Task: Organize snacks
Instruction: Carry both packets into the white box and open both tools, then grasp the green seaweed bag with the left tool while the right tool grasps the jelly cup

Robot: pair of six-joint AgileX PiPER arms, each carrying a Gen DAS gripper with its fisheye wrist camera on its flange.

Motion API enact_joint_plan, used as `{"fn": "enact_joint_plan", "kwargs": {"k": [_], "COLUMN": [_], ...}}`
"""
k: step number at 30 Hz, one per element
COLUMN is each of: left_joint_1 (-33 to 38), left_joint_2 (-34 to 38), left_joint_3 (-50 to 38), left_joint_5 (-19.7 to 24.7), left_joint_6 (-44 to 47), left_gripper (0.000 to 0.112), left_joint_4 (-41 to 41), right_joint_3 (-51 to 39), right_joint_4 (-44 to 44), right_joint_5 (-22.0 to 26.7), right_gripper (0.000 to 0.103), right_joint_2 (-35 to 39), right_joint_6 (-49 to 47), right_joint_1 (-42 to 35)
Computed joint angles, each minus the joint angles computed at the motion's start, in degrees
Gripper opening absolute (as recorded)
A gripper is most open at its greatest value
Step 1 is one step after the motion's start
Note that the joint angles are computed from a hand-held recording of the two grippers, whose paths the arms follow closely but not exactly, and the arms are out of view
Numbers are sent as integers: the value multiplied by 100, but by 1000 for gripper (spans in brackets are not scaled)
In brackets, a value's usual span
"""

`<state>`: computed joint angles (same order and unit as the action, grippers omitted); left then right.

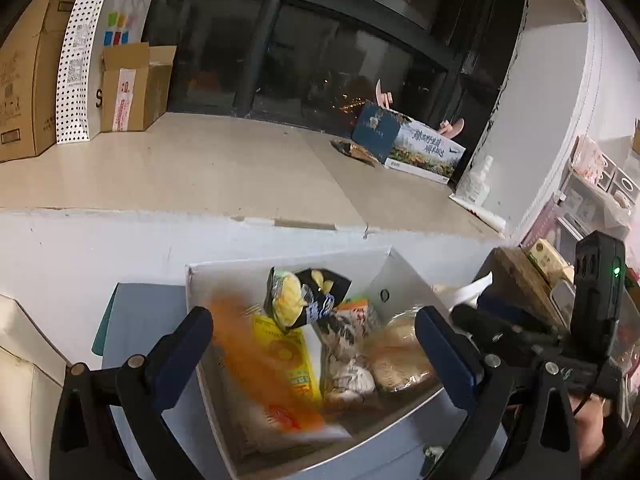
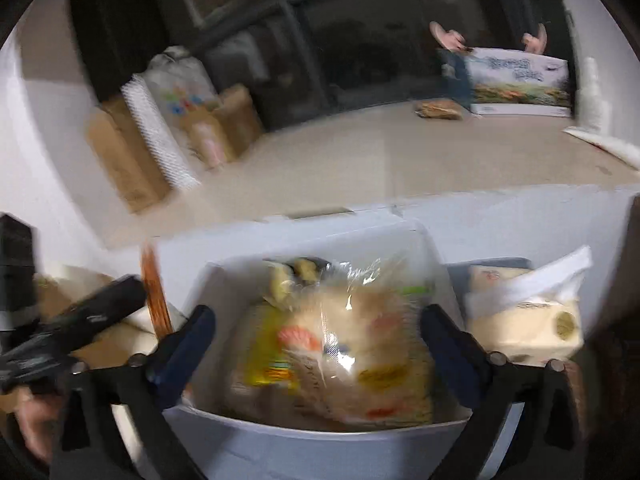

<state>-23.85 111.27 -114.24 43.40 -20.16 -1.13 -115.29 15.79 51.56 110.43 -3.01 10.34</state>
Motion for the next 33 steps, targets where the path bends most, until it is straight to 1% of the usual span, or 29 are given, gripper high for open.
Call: {"fn": "enact_joint_plan", "kwargs": {"k": [2, 4, 5, 9, 12, 15, 18, 21, 22, 24, 25, 26, 27, 29, 30, 31, 33], "left_joint_1": [28, 40, 63, -61, -245, -615, -1149, -1842, -2060, -2573, -2789, -3014, -3378, -3900, -4265, -4519, -4767], "left_joint_2": [-167, -335, -476, -1143, -1720, -2359, -2917, -3446, -3627, -3981, -4158, -4313, -4433, -4478, -4483, -4516, -4661], "left_joint_3": [307, 569, 774, 1610, 2211, 2823, 3356, 3947, 4177, 4635, 4872, 5081, 5245, 5350, 5398, 5465, 5695], "left_joint_5": [-162, -232, -304, -661, -798, -856, -762, -615, -655, -691, -760, -776, -575, -146, 204, 411, 363], "left_joint_6": [90, 61, 150, 261, 388, 143, -448, -1448, -1826, -2957, -3296, -3657, -4224, -4793, -5252, -5579, -5902], "left_gripper": [103, 103, 103, 103, 103, 103, 103, 103, 103, 103, 103, 103, 103, 103, 103, 103, 103], "left_joint_4": [-23, -29, -175, -265, -231, 200, 950, 1891, 2208, 3104, 3294, 3483, 3897, 4387, 4772, 4990, 5070], "right_joint_3": [443, 716, 770, 1394, 1976, 2734, 3394, 4068, 4327, 4833, 5054, 5297, 5610, 6088, 6244, 6434, 6574], "right_joint_4": [384, 343, 364, 1077, 1400, 1748, 1700, 1762, 1781, 1928, 1805, 1457, 1116, 872, 955, 1266, 2292], "right_joint_5": [-302, -408, -430, -630, -794, -920, -1104, -1119, -1126, -1116, -1209, -1347, -1505, -1658, -1653, -1573, -999], "right_gripper": [103, 103, 103, 103, 103, 103, 103, 103, 103, 103, 103, 103, 103, 103, 103, 103, 103], "right_joint_2": [-238, -446, -503, -1089, -1689, -2526, -3310, -4134, -4429, -4980, -5214, -5486, -5828, -6413, -6636, -6903, -7166], "right_joint_6": [-356, -331, -330, -895, -1383, -1977, -2330, -2751, -2800, -2910, -2764, -2390, -1993, -1565, -1541, -1725, -2637], "right_joint_1": [-94, -131, -152, -349, -411, -467, -378, -351, -357, -464, -446, -372, -320, -428, -570, -867, -1794]}}
